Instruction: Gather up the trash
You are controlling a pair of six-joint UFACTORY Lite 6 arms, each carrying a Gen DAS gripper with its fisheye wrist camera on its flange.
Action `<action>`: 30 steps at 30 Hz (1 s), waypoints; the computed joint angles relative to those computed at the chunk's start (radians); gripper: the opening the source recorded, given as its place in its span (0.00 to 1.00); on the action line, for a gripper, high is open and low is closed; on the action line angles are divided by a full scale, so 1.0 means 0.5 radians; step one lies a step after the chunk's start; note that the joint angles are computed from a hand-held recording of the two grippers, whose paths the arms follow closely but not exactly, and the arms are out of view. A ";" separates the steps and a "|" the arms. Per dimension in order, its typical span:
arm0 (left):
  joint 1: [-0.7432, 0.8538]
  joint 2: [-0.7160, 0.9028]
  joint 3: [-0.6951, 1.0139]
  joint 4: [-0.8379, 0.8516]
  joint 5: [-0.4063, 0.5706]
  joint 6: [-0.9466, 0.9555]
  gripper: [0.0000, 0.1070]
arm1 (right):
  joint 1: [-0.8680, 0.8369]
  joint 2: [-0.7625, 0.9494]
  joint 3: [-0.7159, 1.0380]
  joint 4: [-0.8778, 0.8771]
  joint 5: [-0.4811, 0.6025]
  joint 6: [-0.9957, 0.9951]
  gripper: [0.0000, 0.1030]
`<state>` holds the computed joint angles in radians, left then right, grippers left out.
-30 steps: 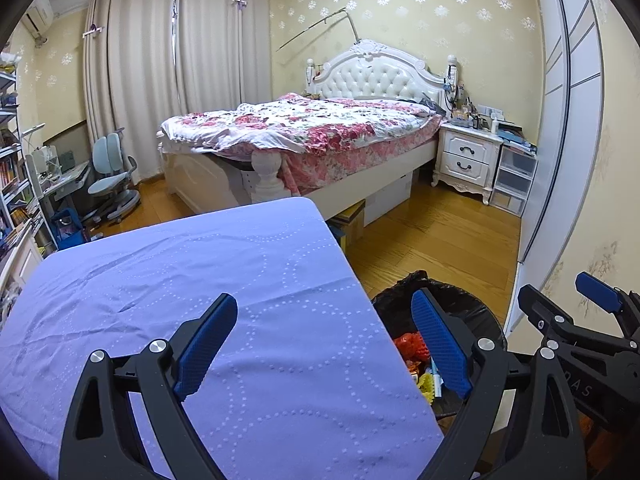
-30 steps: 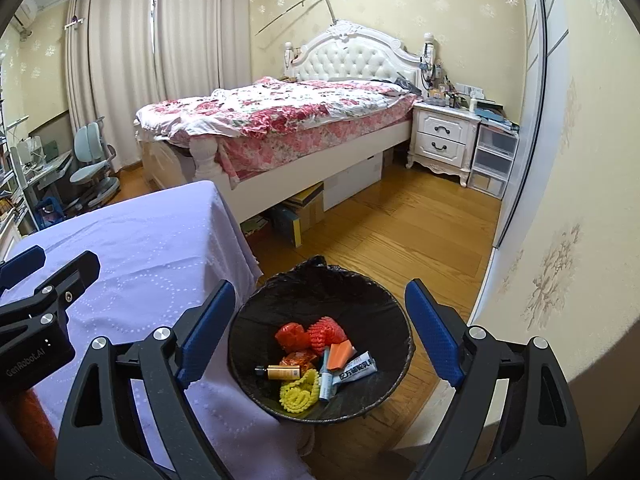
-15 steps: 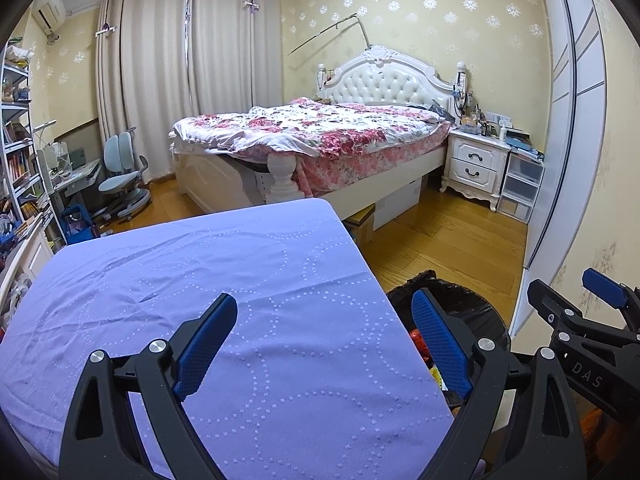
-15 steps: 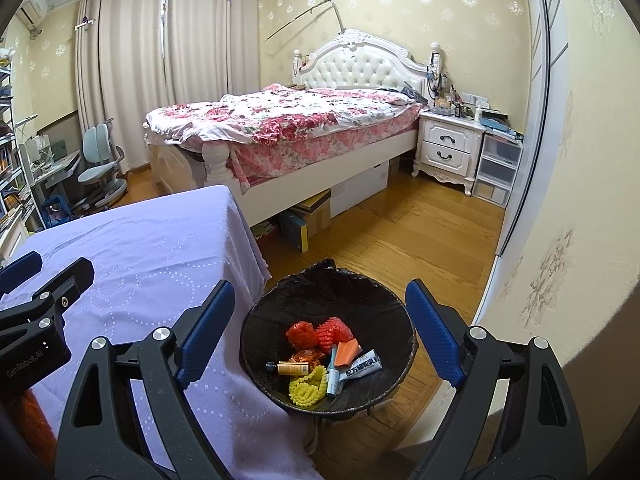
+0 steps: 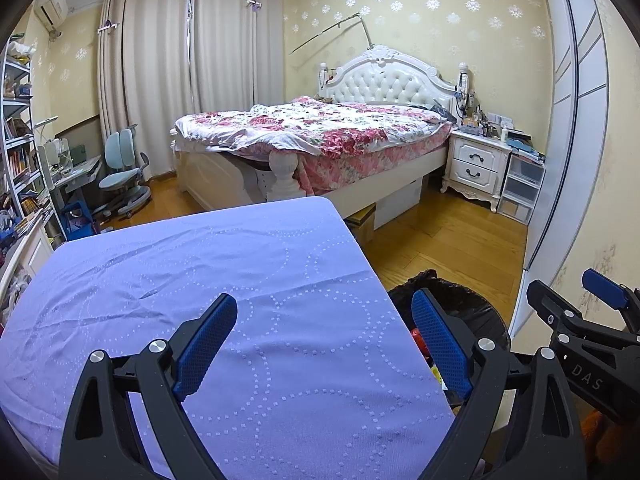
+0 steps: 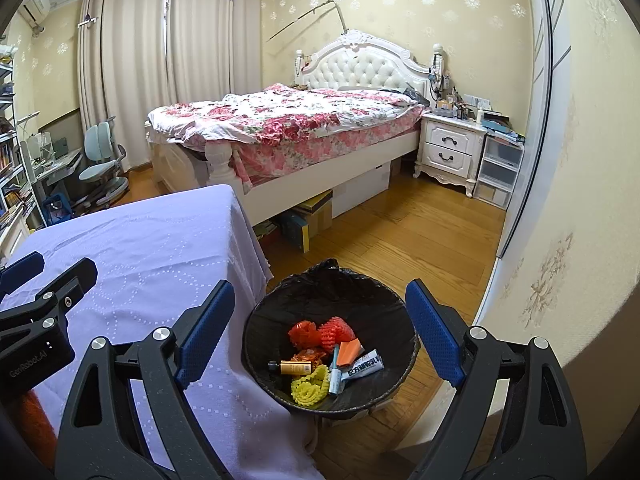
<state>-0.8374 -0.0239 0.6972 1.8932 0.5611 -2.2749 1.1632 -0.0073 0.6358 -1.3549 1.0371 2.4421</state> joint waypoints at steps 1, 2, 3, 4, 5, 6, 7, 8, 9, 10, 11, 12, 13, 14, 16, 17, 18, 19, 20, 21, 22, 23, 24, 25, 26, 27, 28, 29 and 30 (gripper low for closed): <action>0.001 0.001 0.000 0.001 0.003 0.001 0.83 | -0.004 0.001 0.000 -0.004 -0.005 0.000 0.83; 0.007 0.007 0.007 0.006 -0.005 -0.001 0.83 | -0.012 0.002 -0.005 -0.013 -0.010 0.005 0.83; 0.006 0.002 0.004 -0.001 -0.006 0.007 0.83 | -0.009 0.003 -0.003 -0.011 -0.007 0.002 0.83; 0.008 -0.003 0.000 -0.003 -0.010 0.008 0.83 | -0.003 0.003 0.002 -0.004 -0.001 -0.003 0.83; 0.009 -0.007 -0.005 0.000 -0.009 0.004 0.83 | 0.000 0.003 0.004 -0.002 0.001 -0.005 0.83; 0.009 -0.016 -0.013 -0.004 -0.009 0.008 0.83 | -0.009 0.004 -0.003 -0.012 -0.006 0.004 0.83; 0.010 -0.011 -0.009 -0.002 -0.009 0.008 0.83 | -0.004 0.004 0.000 -0.007 -0.003 0.001 0.83; 0.011 -0.009 -0.007 0.000 -0.010 0.007 0.83 | 0.000 0.004 0.003 -0.003 -0.001 -0.001 0.83; 0.011 -0.009 -0.007 0.000 -0.010 0.004 0.83 | -0.007 0.004 -0.002 -0.011 -0.006 0.004 0.83; 0.011 -0.012 -0.009 -0.001 -0.010 0.005 0.83 | -0.010 0.004 -0.004 -0.014 -0.008 0.005 0.83; 0.012 -0.010 -0.007 0.000 -0.010 0.008 0.83 | -0.011 0.005 -0.004 -0.014 -0.009 0.004 0.83; 0.013 -0.010 -0.007 -0.002 -0.010 0.010 0.83 | -0.007 0.005 -0.001 -0.009 -0.006 0.002 0.83; 0.013 -0.015 -0.010 -0.003 -0.011 0.010 0.83 | -0.009 0.005 -0.002 -0.012 -0.007 0.005 0.83; 0.015 -0.014 -0.009 -0.002 -0.014 0.010 0.83 | -0.010 0.006 -0.003 -0.014 -0.007 0.007 0.83; 0.016 -0.018 -0.012 -0.003 -0.014 0.013 0.83 | -0.010 0.007 -0.002 -0.013 -0.008 0.004 0.83; 0.016 -0.020 -0.014 -0.005 -0.015 0.015 0.83 | 0.001 0.009 0.007 -0.001 0.002 -0.003 0.83; 0.017 -0.025 -0.017 -0.007 -0.018 0.017 0.83 | -0.006 0.008 0.001 -0.009 -0.003 0.004 0.83; 0.019 -0.023 -0.014 -0.002 -0.018 0.014 0.83 | -0.009 0.007 -0.002 -0.013 -0.007 0.006 0.83; 0.020 -0.019 -0.010 -0.001 -0.018 0.015 0.83 | -0.002 0.009 0.007 -0.003 -0.003 -0.001 0.83; 0.021 -0.019 -0.011 -0.001 -0.020 0.017 0.83 | -0.008 0.009 0.002 -0.009 -0.007 0.001 0.83; 0.022 -0.022 -0.013 -0.003 -0.020 0.018 0.83 | -0.004 0.009 0.005 -0.004 -0.004 -0.002 0.83; 0.022 -0.020 -0.010 -0.003 -0.021 0.017 0.83 | 0.003 0.007 0.007 0.001 0.001 -0.004 0.83; 0.022 -0.030 -0.018 -0.006 -0.021 0.019 0.83 | -0.006 0.008 0.001 -0.009 -0.005 0.003 0.83; 0.023 -0.025 -0.013 -0.003 -0.022 0.017 0.83 | -0.008 0.008 -0.001 -0.012 -0.006 0.005 0.83; 0.023 -0.026 -0.015 -0.004 -0.021 0.018 0.83 | 0.003 0.008 0.008 -0.001 0.003 -0.003 0.83; 0.023 -0.029 -0.017 -0.005 -0.021 0.019 0.83 | -0.006 0.010 0.002 -0.010 -0.003 0.004 0.83; 0.029 -0.026 -0.022 0.011 -0.023 0.003 0.83 | -0.008 0.010 0.001 -0.011 -0.005 0.006 0.83; 0.033 -0.025 -0.024 0.020 -0.025 -0.004 0.83 | -0.009 0.010 0.000 -0.014 -0.006 0.008 0.83; 0.034 -0.026 -0.025 0.020 -0.026 -0.003 0.83 | -0.007 0.011 0.002 -0.010 -0.005 0.006 0.83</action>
<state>-0.8204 -0.0367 0.6849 1.9033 0.5481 -2.2764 1.1599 -0.0017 0.6369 -1.3600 1.0346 2.4454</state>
